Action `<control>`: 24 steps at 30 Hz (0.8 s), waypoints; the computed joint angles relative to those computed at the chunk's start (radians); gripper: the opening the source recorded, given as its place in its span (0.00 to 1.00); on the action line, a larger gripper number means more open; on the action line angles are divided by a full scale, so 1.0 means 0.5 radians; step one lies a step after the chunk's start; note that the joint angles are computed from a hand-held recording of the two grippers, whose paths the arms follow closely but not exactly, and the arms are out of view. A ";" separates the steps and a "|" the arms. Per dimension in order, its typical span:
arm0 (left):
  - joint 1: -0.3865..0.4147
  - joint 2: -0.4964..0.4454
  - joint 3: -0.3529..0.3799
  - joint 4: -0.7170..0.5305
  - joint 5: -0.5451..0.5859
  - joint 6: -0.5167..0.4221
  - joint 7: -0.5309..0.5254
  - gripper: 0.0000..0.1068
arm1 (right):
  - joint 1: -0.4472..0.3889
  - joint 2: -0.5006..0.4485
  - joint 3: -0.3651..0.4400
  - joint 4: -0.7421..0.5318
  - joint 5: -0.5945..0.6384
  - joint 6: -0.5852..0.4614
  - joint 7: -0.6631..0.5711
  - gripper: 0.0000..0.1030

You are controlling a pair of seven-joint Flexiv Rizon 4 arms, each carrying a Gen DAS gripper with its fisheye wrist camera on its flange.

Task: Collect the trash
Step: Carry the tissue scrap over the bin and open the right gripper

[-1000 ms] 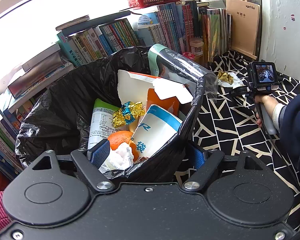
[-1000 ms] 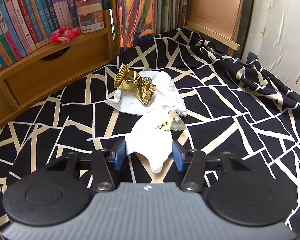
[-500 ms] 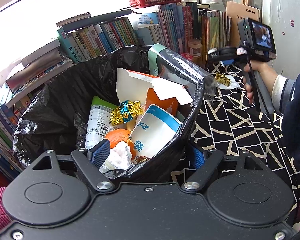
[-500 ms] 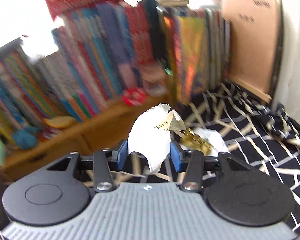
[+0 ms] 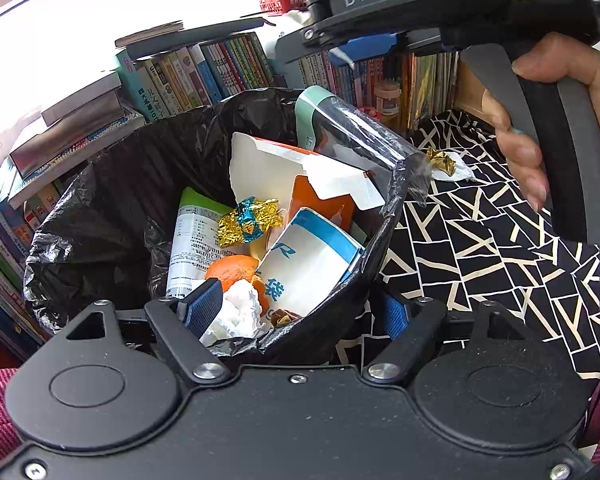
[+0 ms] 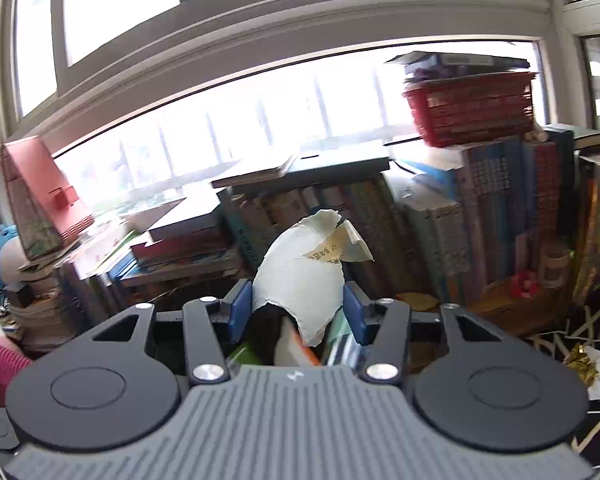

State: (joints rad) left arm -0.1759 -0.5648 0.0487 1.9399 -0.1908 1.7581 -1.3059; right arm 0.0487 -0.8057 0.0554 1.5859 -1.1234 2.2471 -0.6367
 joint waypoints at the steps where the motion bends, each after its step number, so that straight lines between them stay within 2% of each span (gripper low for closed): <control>1: -0.006 0.000 0.006 -0.001 -0.002 -0.002 -0.003 0.74 | -0.018 -0.011 0.013 -0.017 -0.119 0.015 0.045 0.53; 6: -0.036 -0.007 0.037 -0.004 -0.004 0.003 -0.011 0.74 | 0.021 -0.044 -0.081 -0.080 -0.420 0.176 0.222 0.56; 14: -0.093 -0.020 0.097 -0.010 -0.016 0.016 -0.013 0.74 | 0.114 -0.026 -0.261 -0.057 -0.461 0.309 0.324 0.65; 24: -0.109 -0.023 0.113 -0.008 -0.025 0.020 -0.007 0.74 | 0.137 -0.023 -0.301 -0.050 -0.439 0.325 0.354 0.76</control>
State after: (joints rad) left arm -0.2305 -0.5761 0.1050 1.9358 -0.2035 1.7681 -1.3095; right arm 0.1172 -0.8174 -0.0951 1.5608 -1.3428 2.4096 -0.4599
